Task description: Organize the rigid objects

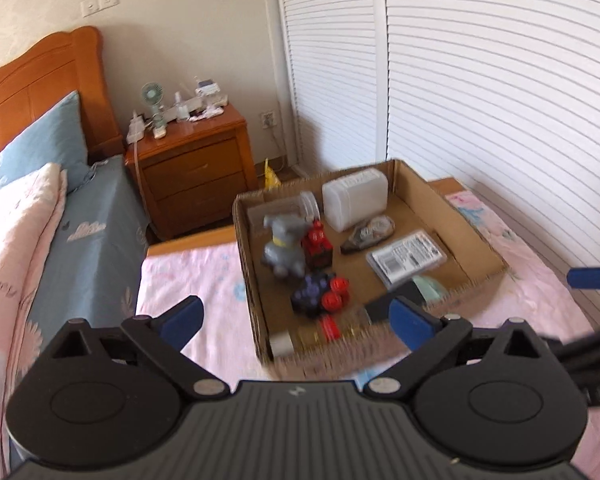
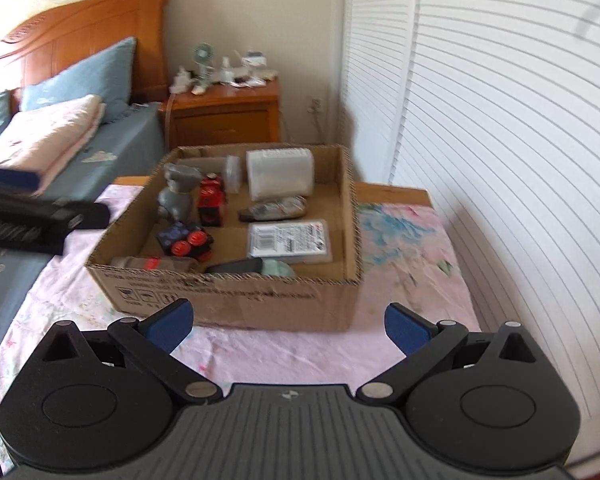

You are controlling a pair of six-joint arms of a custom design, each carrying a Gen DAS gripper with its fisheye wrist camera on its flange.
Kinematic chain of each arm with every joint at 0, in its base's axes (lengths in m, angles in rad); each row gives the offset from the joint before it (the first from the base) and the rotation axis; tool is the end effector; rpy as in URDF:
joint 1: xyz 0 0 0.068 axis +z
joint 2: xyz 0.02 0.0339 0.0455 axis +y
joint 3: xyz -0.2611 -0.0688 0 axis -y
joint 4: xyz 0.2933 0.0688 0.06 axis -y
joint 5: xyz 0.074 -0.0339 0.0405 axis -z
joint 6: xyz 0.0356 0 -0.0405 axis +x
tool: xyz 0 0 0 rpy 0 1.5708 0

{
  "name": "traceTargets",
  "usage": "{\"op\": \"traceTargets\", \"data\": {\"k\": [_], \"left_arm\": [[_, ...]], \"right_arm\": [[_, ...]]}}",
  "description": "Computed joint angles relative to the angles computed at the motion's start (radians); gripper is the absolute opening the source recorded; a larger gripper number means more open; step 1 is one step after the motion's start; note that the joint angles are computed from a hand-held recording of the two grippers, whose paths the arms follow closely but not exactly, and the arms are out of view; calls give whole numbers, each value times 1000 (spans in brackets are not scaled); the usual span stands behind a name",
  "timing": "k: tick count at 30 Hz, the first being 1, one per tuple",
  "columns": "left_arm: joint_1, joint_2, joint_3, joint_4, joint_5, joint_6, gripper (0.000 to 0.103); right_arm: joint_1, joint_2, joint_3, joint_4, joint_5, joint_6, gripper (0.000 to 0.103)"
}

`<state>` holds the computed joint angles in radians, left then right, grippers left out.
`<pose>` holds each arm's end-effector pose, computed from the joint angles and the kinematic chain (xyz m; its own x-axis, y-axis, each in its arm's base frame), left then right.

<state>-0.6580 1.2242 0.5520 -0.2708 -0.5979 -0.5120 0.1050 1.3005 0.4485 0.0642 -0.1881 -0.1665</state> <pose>0.2171 -0.1425 0.1397 -0.6777 0.0120 -0.7352 -0.1011 0.9888 0.1094 0.2633 0.0344 0.1067 -0.6563 -0.2329 -0.7176 -0.3477 0.9375 0.0138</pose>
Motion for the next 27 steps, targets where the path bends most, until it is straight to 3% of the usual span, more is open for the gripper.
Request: {"op": "traceTargets", "data": {"k": [3, 9, 27], "left_arm": [[-87, 8, 7, -89, -43, -131, 99], [-164, 34, 7, -166, -50, -319, 99], [-223, 86, 43, -246, -90, -417, 99]], "right_arm": [[-15, -56, -26, -43, 13, 14, 103], [-26, -164, -74, -116, 45, 6, 103], [-22, -219, -91, -154, 59, 18, 103]]}}
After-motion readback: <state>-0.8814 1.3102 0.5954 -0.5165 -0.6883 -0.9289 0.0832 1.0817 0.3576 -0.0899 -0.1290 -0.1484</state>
